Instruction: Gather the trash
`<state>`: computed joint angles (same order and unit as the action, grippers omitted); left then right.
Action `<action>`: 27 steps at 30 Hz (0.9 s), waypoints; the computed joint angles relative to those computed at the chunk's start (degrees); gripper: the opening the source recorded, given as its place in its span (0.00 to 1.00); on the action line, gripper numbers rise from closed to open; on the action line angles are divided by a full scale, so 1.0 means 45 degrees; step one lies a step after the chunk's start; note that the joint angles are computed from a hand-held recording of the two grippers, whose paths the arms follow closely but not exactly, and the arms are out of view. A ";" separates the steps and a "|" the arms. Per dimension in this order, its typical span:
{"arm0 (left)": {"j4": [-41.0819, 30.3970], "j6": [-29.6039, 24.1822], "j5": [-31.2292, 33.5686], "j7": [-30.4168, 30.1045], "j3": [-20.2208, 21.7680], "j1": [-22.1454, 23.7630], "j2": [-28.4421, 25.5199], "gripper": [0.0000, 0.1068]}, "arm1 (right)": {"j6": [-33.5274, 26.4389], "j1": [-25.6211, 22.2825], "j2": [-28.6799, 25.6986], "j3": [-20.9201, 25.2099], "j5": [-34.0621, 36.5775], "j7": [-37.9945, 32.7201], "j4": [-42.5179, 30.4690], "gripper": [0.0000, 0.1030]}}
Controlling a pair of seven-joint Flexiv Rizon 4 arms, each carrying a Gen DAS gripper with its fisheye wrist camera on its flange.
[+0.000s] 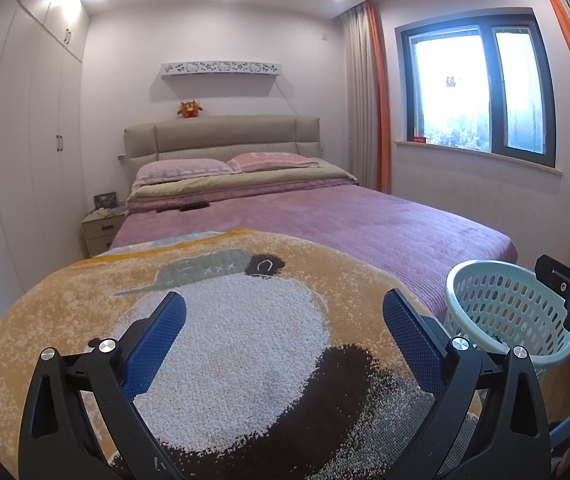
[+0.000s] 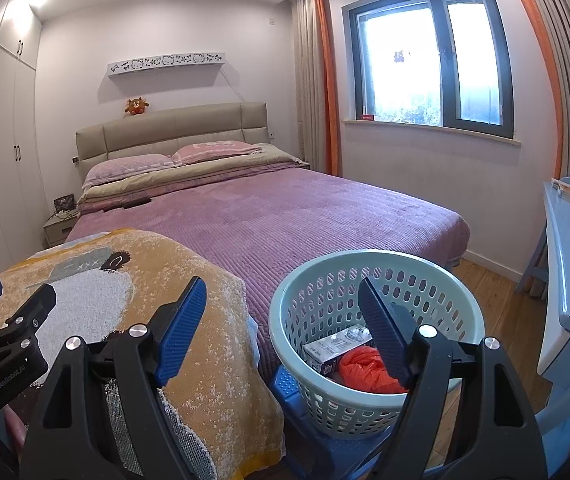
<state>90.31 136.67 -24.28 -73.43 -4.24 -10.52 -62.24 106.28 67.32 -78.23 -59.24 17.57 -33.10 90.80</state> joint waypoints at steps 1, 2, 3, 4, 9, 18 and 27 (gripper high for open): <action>-0.0005 -0.0003 -0.0004 0.0001 0.0003 -0.0003 0.0000 0.89 | 0.0007 -0.0006 -0.0001 0.0006 0.0002 -0.0002 -0.0003 0.72; 0.0021 0.0011 0.0019 -0.0021 -0.0004 0.0014 0.0004 0.89 | 0.0006 -0.0005 -0.0001 0.0007 0.0006 -0.0005 -0.0004 0.72; 0.0020 -0.0010 0.0006 -0.0014 -0.0001 0.0008 0.0011 0.89 | -0.0006 0.0003 -0.0012 -0.0008 0.0013 -0.0003 -0.0004 0.72; 0.0000 -0.0067 0.0015 0.0004 0.0004 0.0021 0.0033 0.89 | -0.0001 -0.0003 -0.0006 0.0000 0.0009 -0.0006 -0.0004 0.72; -0.0001 -0.0115 0.0037 0.0005 0.0021 0.0027 0.0051 0.89 | 0.0038 -0.0031 0.0077 0.0098 -0.0018 -0.0063 0.0010 0.72; 0.0017 -0.0096 0.0027 0.0047 0.0043 0.0013 0.0073 0.89 | 0.0009 -0.0050 0.0106 0.0184 -0.0006 -0.0121 -0.0035 0.72; 0.0067 -0.0100 -0.0011 0.0049 0.0043 0.0010 0.0099 0.89 | 0.0031 -0.0096 0.0126 0.0255 -0.0025 -0.0132 -0.0063 0.72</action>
<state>90.61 136.22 -24.33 -73.21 -4.04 -10.47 -61.80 106.42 66.89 -77.66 -58.10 17.46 -33.70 90.52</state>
